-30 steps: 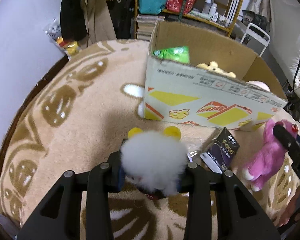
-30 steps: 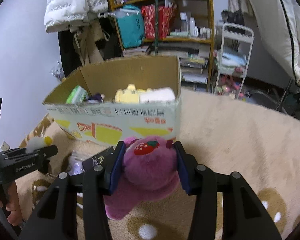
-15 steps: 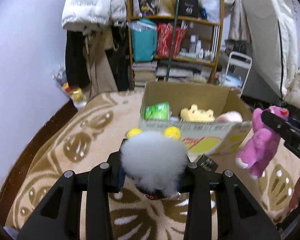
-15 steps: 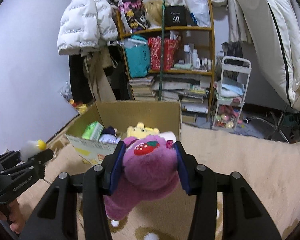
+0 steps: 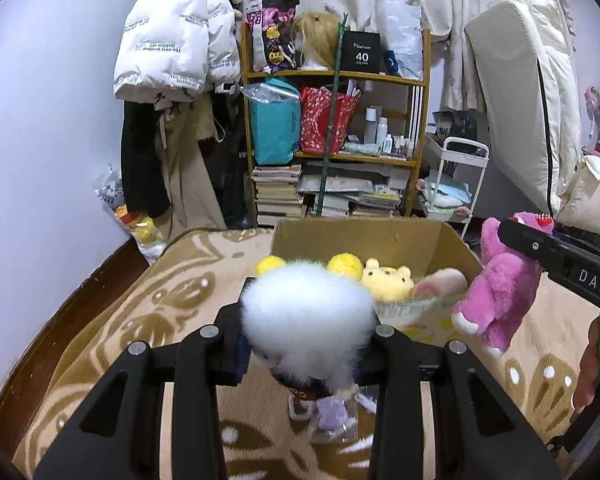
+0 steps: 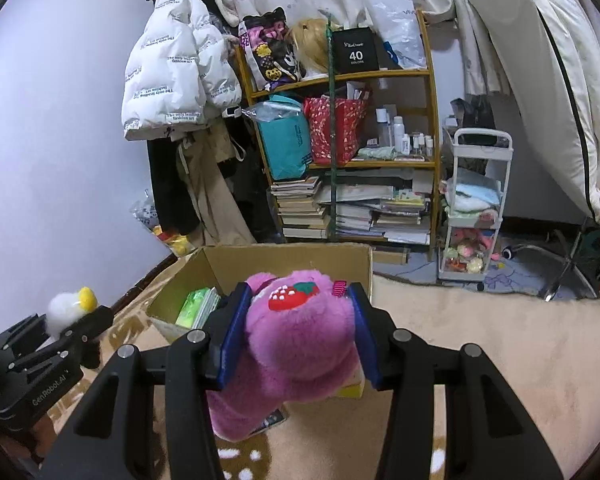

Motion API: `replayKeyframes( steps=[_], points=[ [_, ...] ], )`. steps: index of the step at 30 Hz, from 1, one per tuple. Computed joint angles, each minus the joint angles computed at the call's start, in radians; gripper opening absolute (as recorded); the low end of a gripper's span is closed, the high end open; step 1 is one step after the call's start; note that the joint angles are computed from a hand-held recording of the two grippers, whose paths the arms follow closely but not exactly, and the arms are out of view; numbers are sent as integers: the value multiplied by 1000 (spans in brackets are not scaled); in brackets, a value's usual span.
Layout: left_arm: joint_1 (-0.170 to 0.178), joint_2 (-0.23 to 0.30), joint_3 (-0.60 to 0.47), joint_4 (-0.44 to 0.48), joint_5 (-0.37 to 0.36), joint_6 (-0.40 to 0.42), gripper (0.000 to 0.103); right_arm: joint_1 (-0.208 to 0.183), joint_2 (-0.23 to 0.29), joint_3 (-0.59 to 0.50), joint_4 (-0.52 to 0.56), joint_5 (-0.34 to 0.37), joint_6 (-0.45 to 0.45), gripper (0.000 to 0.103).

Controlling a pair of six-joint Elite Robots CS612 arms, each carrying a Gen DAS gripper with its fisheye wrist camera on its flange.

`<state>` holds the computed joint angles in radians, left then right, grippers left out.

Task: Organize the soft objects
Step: 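Lift both plushes and carry them over the box, then open both tools to drop the plushes into the box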

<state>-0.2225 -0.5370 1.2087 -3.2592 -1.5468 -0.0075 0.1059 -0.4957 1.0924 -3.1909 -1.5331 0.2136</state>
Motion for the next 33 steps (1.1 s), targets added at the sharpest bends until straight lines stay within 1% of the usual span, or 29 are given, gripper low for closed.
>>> replayKeyframes(
  steps=[4, 8, 11, 19, 25, 31, 33],
  points=[
    [-2, 20, -43, 3, 3, 20, 35, -2, 18, -44, 11, 0, -32, 51],
    [3, 43, -83, -10, -38, -7, 35, -5, 35, -84, 19, 12, -50, 51],
    [3, 53, -98, -11, -40, -6, 35, -9, 48, -112, 19, 32, -53, 51],
    [-8, 88, -162, 12, -22, 73, 35, -17, 88, -186, 35, 41, -85, 51],
    [-12, 120, -224, 49, -26, 87, 35, -22, 108, -220, 60, 42, -80, 51],
    [-15, 147, -279, 96, -34, 82, 36, -31, 139, -264, 113, 62, -54, 51],
    [-16, 157, -296, 118, -32, 76, 36, -35, 148, -274, 130, 79, -37, 52]
  ],
)
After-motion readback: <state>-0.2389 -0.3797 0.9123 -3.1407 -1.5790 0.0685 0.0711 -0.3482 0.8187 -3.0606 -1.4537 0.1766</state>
